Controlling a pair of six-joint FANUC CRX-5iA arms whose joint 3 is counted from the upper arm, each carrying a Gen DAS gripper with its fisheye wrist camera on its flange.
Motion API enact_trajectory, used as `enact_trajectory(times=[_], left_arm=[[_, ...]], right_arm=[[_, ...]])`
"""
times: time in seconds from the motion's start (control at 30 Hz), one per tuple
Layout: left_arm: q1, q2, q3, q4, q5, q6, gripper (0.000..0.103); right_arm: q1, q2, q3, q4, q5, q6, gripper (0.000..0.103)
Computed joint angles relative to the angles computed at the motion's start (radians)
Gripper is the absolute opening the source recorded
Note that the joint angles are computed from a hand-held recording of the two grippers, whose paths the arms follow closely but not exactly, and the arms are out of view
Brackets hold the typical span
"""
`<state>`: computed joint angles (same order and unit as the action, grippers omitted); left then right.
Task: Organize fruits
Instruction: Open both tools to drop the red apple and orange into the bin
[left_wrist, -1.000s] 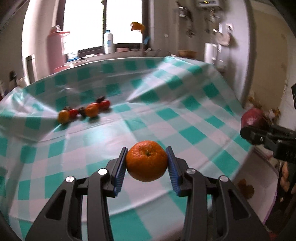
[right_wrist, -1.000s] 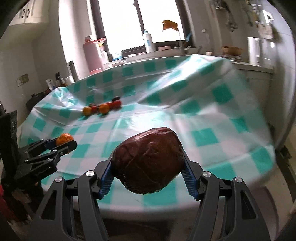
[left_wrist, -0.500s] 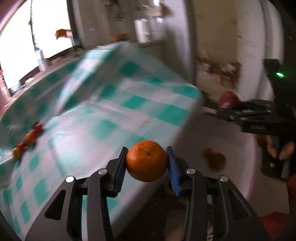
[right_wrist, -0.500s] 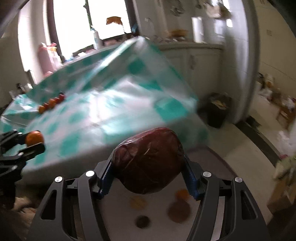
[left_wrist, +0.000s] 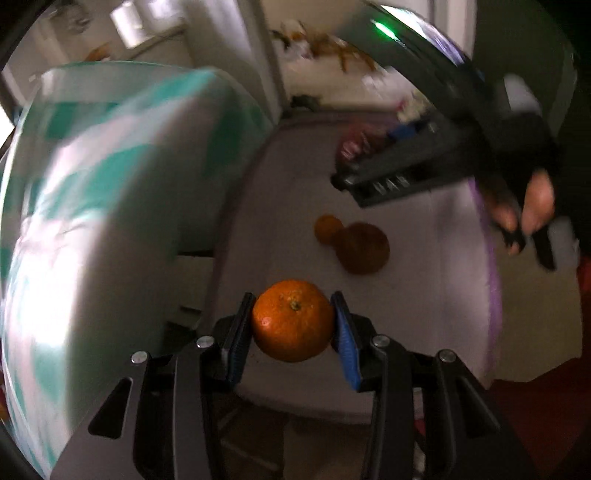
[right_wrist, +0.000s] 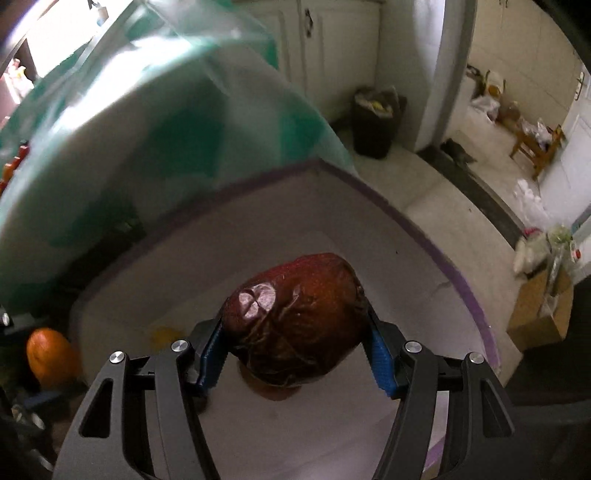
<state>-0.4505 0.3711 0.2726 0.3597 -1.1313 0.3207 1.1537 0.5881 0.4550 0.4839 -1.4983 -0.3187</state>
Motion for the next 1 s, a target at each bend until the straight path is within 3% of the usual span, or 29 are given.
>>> enact_trajectory(times=[0.1, 0.27, 0.47, 0.83, 0.9, 0.97, 1.0], left_arm=[[-0.04, 0.035, 0.016, -0.073, 0.017, 0.028, 0.042], [-0.091, 0.111, 0.092, -0.19, -0.034, 0.095, 0.042], [-0.116, 0.182, 0.166, -0.239, -0.093, 0.151, 0.042], [-0.115, 0.214, 0.19, -0.233, -0.071, 0.155, 0.043], [-0.11, 0.213, 0.19, -0.216, -0.076, 0.149, 0.049], [-0.096, 0.18, 0.145, -0.183, -0.052, 0.133, 0.063], [-0.089, 0.177, 0.14, -0.164, -0.044, 0.126, 0.066]], right_arm=[[-0.037, 0.034, 0.045, -0.086, -0.038, 0.051, 0.063], [-0.085, 0.109, 0.133, -0.198, -0.126, 0.135, 0.063], [-0.103, 0.118, 0.134, -0.262, -0.112, 0.153, 0.064], [-0.128, 0.09, 0.089, -0.334, -0.047, 0.138, 0.066], [-0.125, 0.078, 0.073, -0.322, -0.041, 0.123, 0.078], [-0.119, 0.048, 0.028, -0.292, -0.008, 0.094, 0.08], [-0.118, 0.041, 0.016, -0.289, 0.005, 0.083, 0.081]])
